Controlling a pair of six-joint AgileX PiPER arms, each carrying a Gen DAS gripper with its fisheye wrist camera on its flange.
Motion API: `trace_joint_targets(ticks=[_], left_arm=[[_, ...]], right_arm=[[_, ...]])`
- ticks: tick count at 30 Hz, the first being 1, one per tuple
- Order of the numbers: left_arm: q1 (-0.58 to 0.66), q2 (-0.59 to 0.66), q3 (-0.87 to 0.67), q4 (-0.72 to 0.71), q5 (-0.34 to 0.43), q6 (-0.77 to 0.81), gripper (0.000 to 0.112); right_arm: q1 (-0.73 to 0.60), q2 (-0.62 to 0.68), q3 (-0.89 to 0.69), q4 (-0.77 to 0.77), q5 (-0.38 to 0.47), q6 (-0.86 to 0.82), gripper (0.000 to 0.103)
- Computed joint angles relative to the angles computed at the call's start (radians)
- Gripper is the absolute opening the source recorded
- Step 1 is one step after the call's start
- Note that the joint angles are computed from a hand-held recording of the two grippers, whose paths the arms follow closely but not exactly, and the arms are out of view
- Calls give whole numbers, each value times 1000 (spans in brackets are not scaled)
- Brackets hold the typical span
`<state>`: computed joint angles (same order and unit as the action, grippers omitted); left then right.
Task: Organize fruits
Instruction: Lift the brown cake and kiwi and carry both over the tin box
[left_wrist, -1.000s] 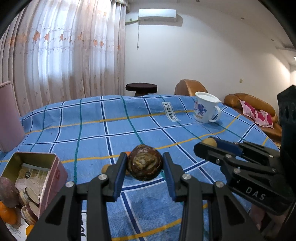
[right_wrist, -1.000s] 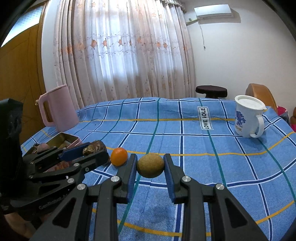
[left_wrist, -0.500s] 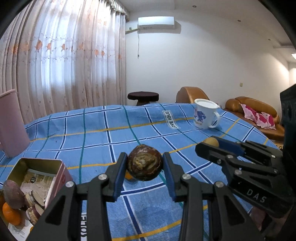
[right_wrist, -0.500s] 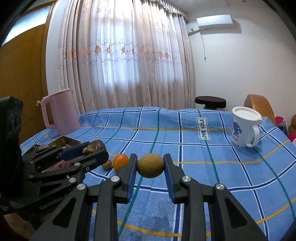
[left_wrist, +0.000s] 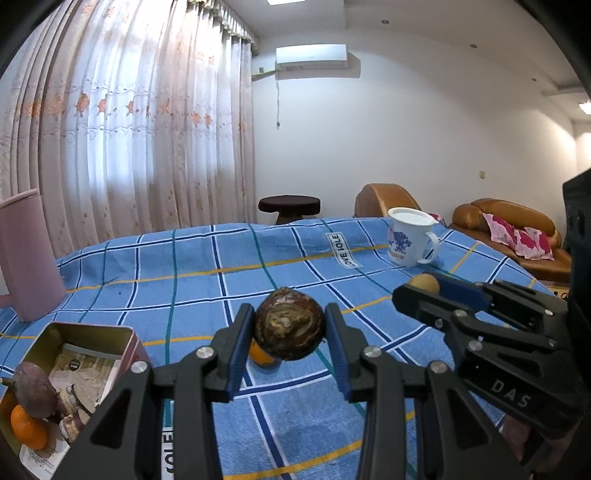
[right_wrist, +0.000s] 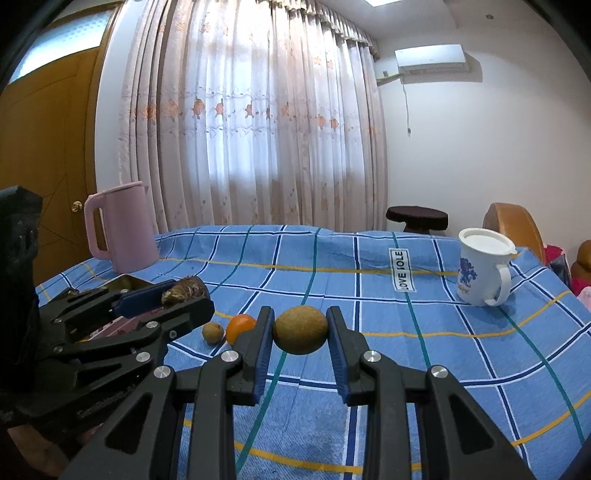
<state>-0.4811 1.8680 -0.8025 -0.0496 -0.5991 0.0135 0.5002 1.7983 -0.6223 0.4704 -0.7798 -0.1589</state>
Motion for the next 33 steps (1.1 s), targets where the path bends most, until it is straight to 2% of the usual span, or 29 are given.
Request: trace_joint_targets(ticks=[4,18,25,33], left_arm=[[1,-3,7,-1,-8,1,40],[99,-72,62,91,44,-67,40],[229,-161,126,187,78,-129,40],[416,-188,156,347,90,-255,40]], right_arm=[[12,-3,2,13,-12,-22,31],[45,7,-102,5,115,-62,31],[115,22,-243,-7,224,-121,31],[201,125,-451,-1,357,-187,31]])
